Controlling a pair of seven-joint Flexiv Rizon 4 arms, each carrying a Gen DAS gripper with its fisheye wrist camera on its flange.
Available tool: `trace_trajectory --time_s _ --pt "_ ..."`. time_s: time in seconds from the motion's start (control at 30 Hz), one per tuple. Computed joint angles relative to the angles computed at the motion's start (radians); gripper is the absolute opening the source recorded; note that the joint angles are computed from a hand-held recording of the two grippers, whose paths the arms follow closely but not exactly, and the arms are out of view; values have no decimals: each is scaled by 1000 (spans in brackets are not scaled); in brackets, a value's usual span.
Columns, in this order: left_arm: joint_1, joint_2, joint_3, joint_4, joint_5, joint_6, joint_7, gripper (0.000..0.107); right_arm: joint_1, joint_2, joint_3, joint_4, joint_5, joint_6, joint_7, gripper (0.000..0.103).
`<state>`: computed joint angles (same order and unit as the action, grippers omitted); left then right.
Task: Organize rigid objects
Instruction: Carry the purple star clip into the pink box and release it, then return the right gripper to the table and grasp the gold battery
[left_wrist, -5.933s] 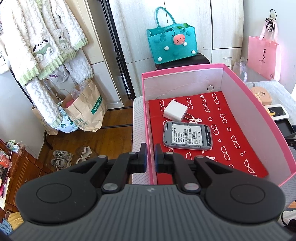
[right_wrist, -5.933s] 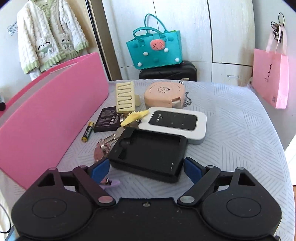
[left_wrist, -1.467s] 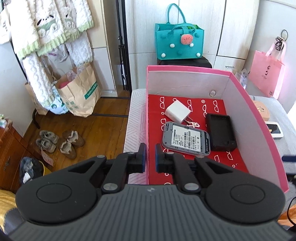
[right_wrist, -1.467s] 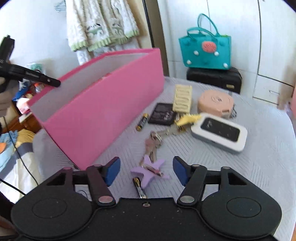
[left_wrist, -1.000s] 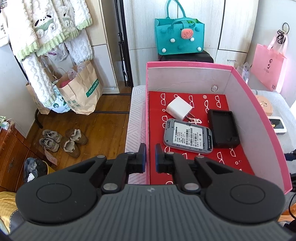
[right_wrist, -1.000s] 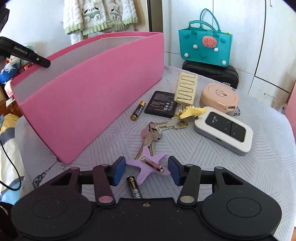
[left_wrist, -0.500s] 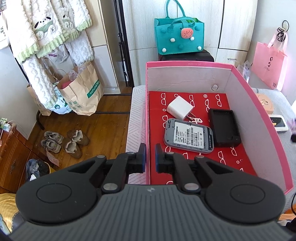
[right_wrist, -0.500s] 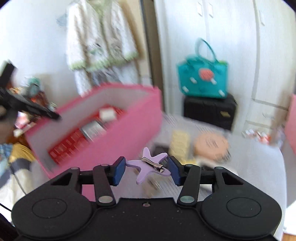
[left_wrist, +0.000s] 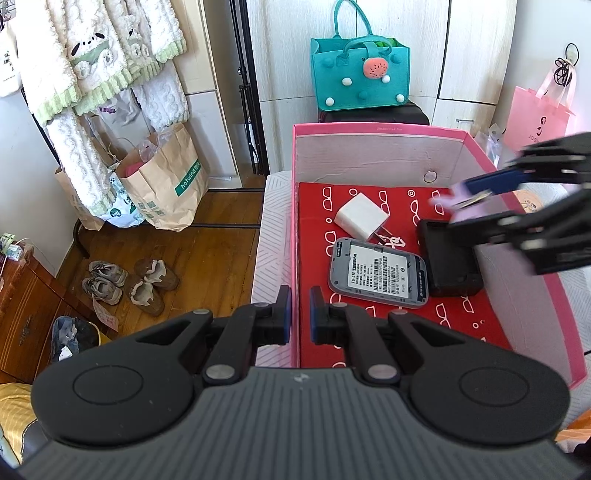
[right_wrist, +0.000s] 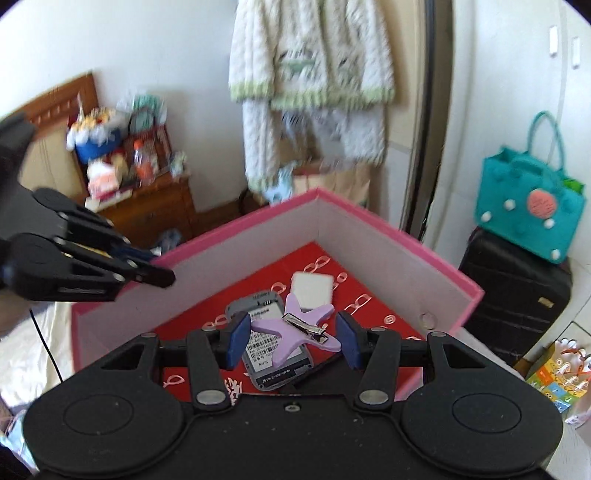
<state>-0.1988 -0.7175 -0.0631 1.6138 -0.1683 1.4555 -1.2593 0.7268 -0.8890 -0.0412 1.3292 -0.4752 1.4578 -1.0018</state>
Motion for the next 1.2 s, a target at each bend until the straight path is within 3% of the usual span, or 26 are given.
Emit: trace_trajectory --time_s 0.03,0.2,0.3,0.37,0.47,0.8,0.97,1.1,1.13,1.2 --pt "-3 -1 3 -2 2 0 -1 7 -29 -24 49 -51 -19 -67 -19 56" --pt "-15 -6 22 -19 14 -14 -5 7 -52 -114 130 -244 27 -307 -169 57" --pt "-12 -9 20 -26 16 -21 -5 7 -41 -141 123 -302 52 -373 -204 56" --pt "-10 -9 17 -25 16 -20 -5 7 -28 -145 93 -304 58 -360 -183 59" --pt "-12 -9 20 -24 19 -19 -7 7 -35 -126 102 -262 73 -309 -204 58" --pt "-30 -16 42 -33 37 -14 -24 7 45 111 -69 147 41 87 27 59" --pt "-60 -21 82 -44 58 -11 -46 8 172 220 -231 378 117 277 118 62" --pt "-75 -22 99 -46 76 -9 -60 10 358 268 -423 531 232 315 107 62" --pt "-76 -21 101 -46 80 -9 -61 10 363 281 -419 556 247 311 98 62" --pt "-79 -21 104 -45 88 -6 -63 10 305 302 -335 593 257 313 58 62"
